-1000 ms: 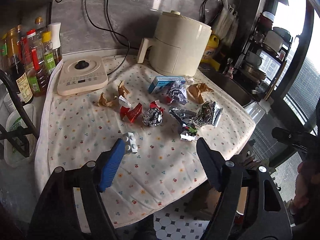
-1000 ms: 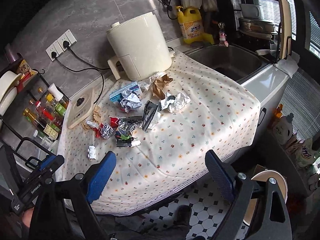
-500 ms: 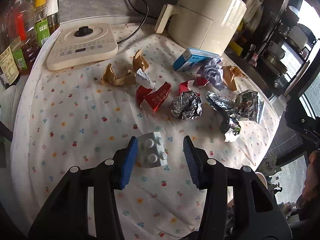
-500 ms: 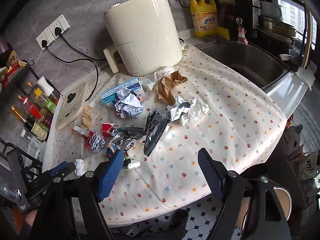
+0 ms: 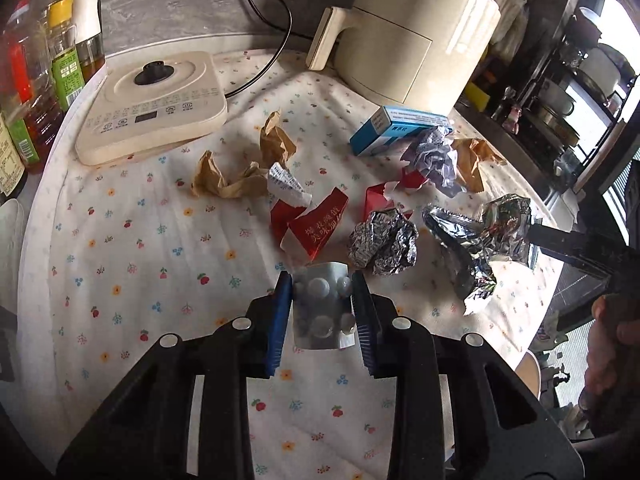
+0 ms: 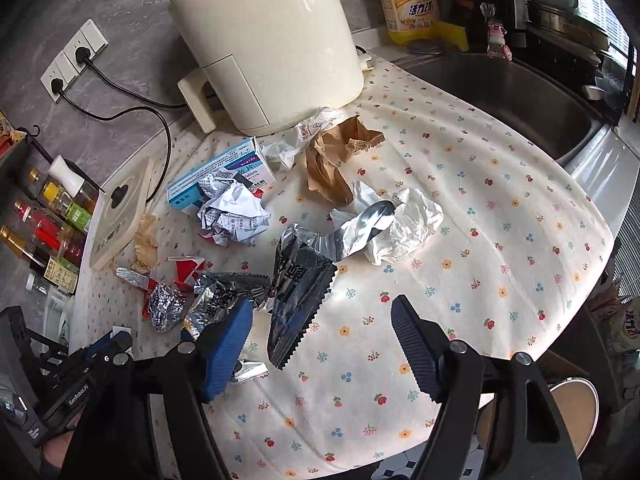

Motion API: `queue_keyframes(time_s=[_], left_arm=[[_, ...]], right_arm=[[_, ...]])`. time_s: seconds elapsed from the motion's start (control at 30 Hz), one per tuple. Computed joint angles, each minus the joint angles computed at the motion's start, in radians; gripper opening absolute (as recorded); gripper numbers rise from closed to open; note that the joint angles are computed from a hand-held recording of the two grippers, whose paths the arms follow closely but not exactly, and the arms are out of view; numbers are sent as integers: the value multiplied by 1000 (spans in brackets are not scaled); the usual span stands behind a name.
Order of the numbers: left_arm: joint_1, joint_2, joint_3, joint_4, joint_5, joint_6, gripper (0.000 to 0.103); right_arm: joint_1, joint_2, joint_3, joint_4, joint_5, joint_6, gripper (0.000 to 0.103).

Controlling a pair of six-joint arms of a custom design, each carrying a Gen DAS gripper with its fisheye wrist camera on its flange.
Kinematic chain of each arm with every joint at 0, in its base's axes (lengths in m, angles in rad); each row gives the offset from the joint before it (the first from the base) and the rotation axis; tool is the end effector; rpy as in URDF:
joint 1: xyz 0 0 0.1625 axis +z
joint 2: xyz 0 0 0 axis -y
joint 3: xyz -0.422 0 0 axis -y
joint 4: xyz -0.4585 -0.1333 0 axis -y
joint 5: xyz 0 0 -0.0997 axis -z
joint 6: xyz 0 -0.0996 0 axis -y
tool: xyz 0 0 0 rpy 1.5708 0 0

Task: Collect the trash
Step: 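Carry the white block and silver bag over the white bin with both grippers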

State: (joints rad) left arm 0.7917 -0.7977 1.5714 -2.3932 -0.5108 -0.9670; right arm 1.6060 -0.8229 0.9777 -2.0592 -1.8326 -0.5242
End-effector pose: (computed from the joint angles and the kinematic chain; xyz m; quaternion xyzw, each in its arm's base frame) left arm -0.3525 -0.6703 0.1004 -0.0932 0.8576 -0.4008 0.3086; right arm 0.1379 -0.8614 0.3429 0.2491 -0.9457 0.1286 0.1647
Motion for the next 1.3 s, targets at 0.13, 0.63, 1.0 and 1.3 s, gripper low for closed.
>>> queue_keyframes(time_s=[0.13,0.63,1.0,1.3], left_arm=[[-3,13,-35,-20,2,35,31],[-18,223,-313,-240,-68,469,31],[-60,501,-682,-168,-226,617,31],[-88,733,-1020,21,-349,628,31]], right_arm=[[-6,44,-65,83,-12,60,21],[-44,-107,21,-28,84,12,11],[-149,-249,42,-55,84,-3,11],[-249,-313,29,-5,44,0,11]])
